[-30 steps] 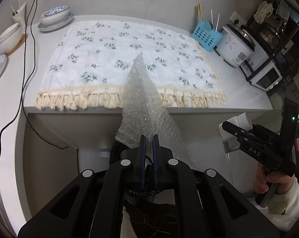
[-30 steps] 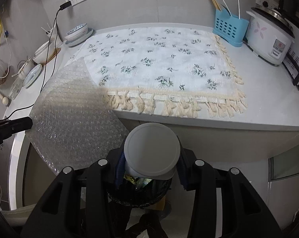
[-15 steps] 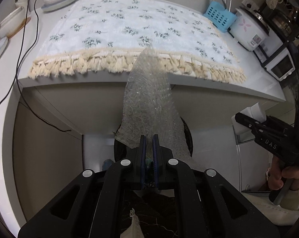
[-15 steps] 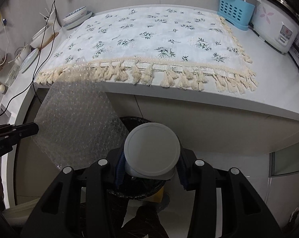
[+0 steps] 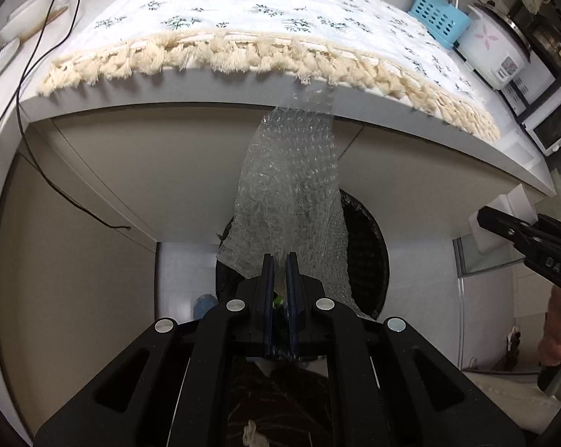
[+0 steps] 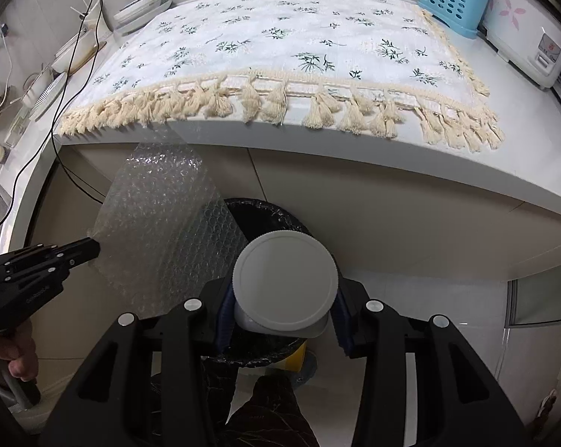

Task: Collect trash
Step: 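Lift the bottle and bubble wrap and carry both toward the trash bin, then open the left tool to drop the bubble wrap while the right tool drops the bottle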

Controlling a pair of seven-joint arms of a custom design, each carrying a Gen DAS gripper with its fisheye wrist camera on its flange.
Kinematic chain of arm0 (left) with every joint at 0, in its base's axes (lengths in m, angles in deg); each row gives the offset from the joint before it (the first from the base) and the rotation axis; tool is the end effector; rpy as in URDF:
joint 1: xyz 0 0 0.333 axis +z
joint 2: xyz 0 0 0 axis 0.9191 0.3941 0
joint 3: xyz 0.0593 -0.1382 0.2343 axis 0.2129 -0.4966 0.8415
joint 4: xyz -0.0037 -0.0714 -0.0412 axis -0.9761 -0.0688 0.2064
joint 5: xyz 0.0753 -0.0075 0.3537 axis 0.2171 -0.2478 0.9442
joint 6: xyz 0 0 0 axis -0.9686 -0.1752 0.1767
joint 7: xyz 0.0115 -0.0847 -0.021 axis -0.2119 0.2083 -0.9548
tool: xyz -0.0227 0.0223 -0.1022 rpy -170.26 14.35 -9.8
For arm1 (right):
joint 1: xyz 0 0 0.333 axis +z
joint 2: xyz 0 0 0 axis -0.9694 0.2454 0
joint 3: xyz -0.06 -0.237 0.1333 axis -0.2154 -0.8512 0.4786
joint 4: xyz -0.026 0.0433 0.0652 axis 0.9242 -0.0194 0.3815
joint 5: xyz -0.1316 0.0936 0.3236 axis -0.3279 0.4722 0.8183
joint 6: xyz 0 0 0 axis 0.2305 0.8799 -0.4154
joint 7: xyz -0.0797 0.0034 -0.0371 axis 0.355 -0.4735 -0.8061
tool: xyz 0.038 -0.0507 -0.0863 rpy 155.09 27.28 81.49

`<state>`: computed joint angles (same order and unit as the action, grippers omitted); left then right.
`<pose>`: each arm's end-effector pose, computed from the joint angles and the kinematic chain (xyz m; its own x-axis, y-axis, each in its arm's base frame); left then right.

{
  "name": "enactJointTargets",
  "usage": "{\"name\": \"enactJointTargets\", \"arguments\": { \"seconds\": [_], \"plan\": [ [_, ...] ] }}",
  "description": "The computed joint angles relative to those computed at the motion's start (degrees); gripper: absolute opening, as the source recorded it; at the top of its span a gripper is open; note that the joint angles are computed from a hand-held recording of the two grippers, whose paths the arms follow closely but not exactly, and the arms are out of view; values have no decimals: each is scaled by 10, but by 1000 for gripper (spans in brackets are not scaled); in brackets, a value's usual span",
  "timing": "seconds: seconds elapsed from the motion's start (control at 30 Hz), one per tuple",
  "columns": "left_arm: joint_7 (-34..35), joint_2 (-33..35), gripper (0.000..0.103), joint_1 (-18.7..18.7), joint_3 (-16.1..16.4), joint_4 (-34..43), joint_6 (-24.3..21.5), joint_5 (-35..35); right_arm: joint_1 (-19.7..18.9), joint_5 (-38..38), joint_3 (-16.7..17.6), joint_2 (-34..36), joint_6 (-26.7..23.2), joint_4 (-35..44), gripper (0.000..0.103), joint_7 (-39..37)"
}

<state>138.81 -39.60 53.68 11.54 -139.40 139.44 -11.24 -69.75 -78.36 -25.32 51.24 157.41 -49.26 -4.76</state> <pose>0.4783 -0.2156 0.4713 -0.0367 -0.9791 0.1998 -0.9287 -0.0404 -0.3686 0.4933 0.0501 0.4345 0.1805 -0.9829 -0.0370 -0.8508 -0.1371 -0.5073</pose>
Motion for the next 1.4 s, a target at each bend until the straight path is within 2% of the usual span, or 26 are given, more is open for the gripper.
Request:
{"name": "enactJointTargets", "arguments": {
  "seconds": [0.27, 0.5, 0.67, 0.77, 0.83, 0.9, 0.97, 1.03, 1.13, 1.2, 1.4],
  "plan": [
    [-30, 43, 6, 0, -11, -12, 61, 34, 5, 24, -5, 12, 11, -3, 41, -23],
    [-46, 89, 6, -2, -18, -2, 89, 65, -6, -1, -2, 10, 4, -12, 41, -7],
    [-58, 111, 11, 0, -22, 1, 116, 84, -8, -6, -5, 10, 0, -18, 41, -6],
    [-55, 113, 23, 3, -23, 2, 122, 75, -7, -1, -7, 16, 2, -18, 41, -12],
    [-69, 108, 47, 5, -20, -4, 127, 83, -3, 11, -8, 25, 5, -15, 41, -20],
    [-82, 104, 58, 7, -18, -7, 123, 89, 1, 14, -5, 43, 9, -3, 41, -21],
    [-90, 94, 65, 9, -16, -12, 119, 91, 7, 34, -6, 54, 12, 2, 41, -39],
    [-94, 79, 79, 13, -13, -22, 119, 86, 12, 49, -6, 66, 17, 8, 41, -52],
    [-98, 52, 93, 17, -8, -39, 122, 82, 21, 82, -3, 85, 26, 17, 41, -83],
    [-102, 41, 97, 18, -6, -41, 117, 85, 26, 97, 0, 101, 35, 25, 41, -98],
    [-105, 20, 97, 24, 1, -40, 88, 96, 40, 73, 8, 154, 50, 52, 41, -77]
  ]
}}
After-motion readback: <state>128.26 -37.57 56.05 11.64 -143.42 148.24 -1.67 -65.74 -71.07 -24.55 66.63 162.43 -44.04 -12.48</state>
